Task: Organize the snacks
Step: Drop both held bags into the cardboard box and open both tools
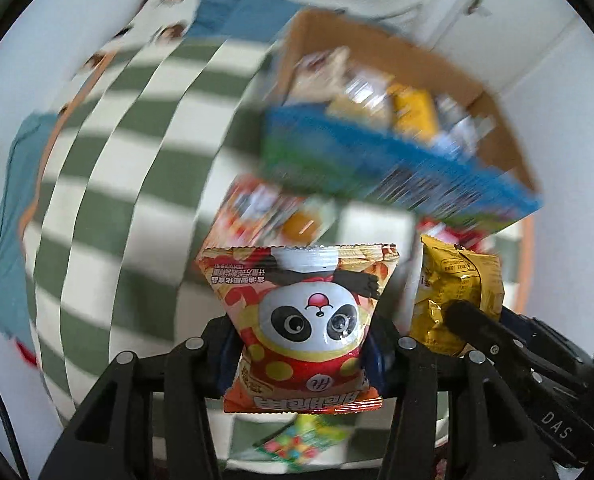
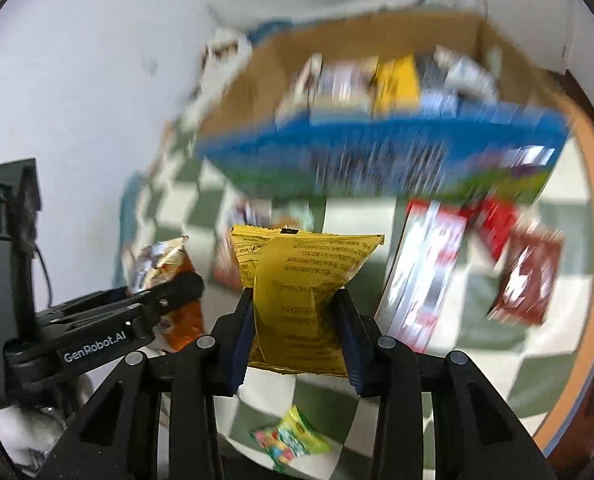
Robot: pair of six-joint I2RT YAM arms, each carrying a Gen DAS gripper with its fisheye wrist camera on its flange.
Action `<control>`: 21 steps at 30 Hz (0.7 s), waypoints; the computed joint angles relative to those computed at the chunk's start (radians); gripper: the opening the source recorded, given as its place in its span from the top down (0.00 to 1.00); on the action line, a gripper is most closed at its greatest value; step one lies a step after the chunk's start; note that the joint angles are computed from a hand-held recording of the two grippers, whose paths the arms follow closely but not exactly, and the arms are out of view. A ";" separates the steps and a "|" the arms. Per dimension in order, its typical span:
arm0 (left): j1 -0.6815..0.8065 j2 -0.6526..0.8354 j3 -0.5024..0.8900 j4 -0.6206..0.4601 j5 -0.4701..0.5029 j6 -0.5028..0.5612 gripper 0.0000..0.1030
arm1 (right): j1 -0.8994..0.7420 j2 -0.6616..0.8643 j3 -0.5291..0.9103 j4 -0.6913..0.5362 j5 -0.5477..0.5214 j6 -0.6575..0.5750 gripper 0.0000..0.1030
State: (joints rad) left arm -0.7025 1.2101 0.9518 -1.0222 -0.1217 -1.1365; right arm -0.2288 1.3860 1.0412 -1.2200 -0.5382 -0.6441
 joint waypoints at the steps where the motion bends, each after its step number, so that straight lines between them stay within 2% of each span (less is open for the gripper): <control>1: 0.047 0.041 0.072 0.000 0.015 0.068 0.54 | 0.000 0.006 0.029 -0.007 -0.021 0.017 0.60; 3: 0.114 0.149 0.174 0.036 0.032 0.162 0.54 | 0.003 0.083 0.169 -0.022 -0.064 0.061 0.60; 6: 0.221 0.326 0.403 -0.020 0.045 0.326 0.54 | 0.027 0.198 0.343 0.019 -0.080 0.143 0.60; 9: 0.324 0.515 0.591 -0.071 0.068 0.448 0.54 | 0.109 0.326 0.446 0.107 -0.058 0.263 0.60; 13: 0.427 0.740 0.789 -0.152 0.111 0.547 0.54 | 0.197 0.506 0.557 0.153 -0.022 0.347 0.60; 17: 0.466 0.879 0.866 -0.191 0.132 0.582 0.54 | 0.258 0.627 0.598 0.166 0.005 0.388 0.60; 21: 0.485 0.949 0.864 -0.187 0.141 0.605 0.53 | 0.287 0.690 0.609 0.179 0.018 0.402 0.60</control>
State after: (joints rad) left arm -0.2173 2.1591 1.8162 -1.2091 0.0190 -0.5314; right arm 0.0581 2.0759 1.6502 -1.0411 -0.5201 -0.2419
